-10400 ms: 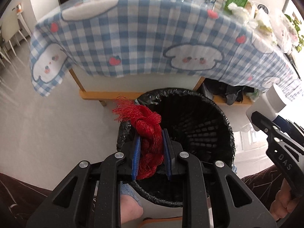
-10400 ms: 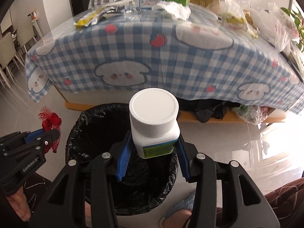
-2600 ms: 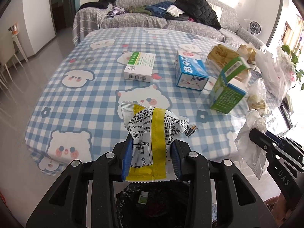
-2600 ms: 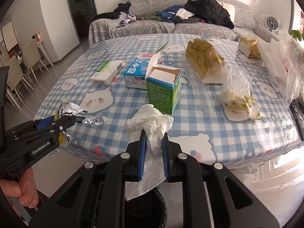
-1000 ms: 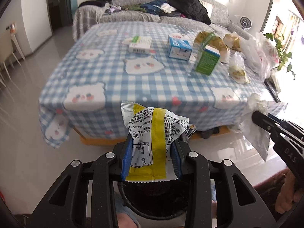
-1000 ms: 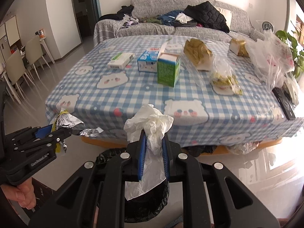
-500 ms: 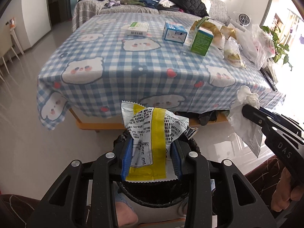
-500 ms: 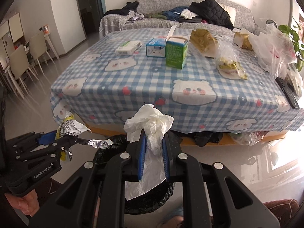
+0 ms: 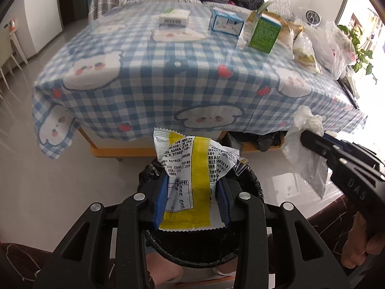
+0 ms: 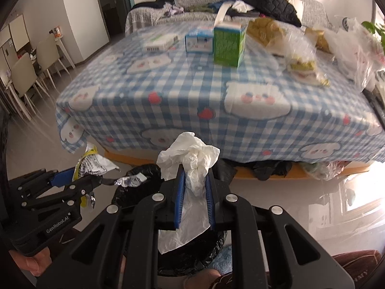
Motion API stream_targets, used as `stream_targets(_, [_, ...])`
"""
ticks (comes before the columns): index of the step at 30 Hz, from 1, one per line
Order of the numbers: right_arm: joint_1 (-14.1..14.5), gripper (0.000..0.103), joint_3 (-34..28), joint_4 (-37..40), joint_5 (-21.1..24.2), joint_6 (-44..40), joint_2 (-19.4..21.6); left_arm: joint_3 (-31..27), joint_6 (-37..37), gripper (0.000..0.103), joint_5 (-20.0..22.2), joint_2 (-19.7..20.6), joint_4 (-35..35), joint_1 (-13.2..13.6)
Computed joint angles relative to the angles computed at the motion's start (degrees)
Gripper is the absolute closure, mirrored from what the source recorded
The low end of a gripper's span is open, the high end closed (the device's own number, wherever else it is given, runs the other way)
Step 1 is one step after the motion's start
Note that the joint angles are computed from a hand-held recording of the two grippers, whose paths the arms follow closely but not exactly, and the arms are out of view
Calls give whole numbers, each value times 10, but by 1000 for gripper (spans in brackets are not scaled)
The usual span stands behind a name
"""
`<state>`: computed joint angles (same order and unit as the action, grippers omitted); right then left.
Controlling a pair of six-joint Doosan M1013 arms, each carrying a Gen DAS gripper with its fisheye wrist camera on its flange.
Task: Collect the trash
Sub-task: 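Open the left gripper to drop the wrapper while the right gripper drops the tissue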
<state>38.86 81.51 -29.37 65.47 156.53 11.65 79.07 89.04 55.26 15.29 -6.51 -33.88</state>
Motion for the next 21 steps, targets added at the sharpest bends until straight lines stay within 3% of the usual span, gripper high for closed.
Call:
stream_targets(14, [-29,88,45,80,-64,-51,23,7,-3,69,24,44,-1,9])
stream_targets(21, [-40,87,68,99,-97,-42,33,23,-9,69,8,60,9,8])
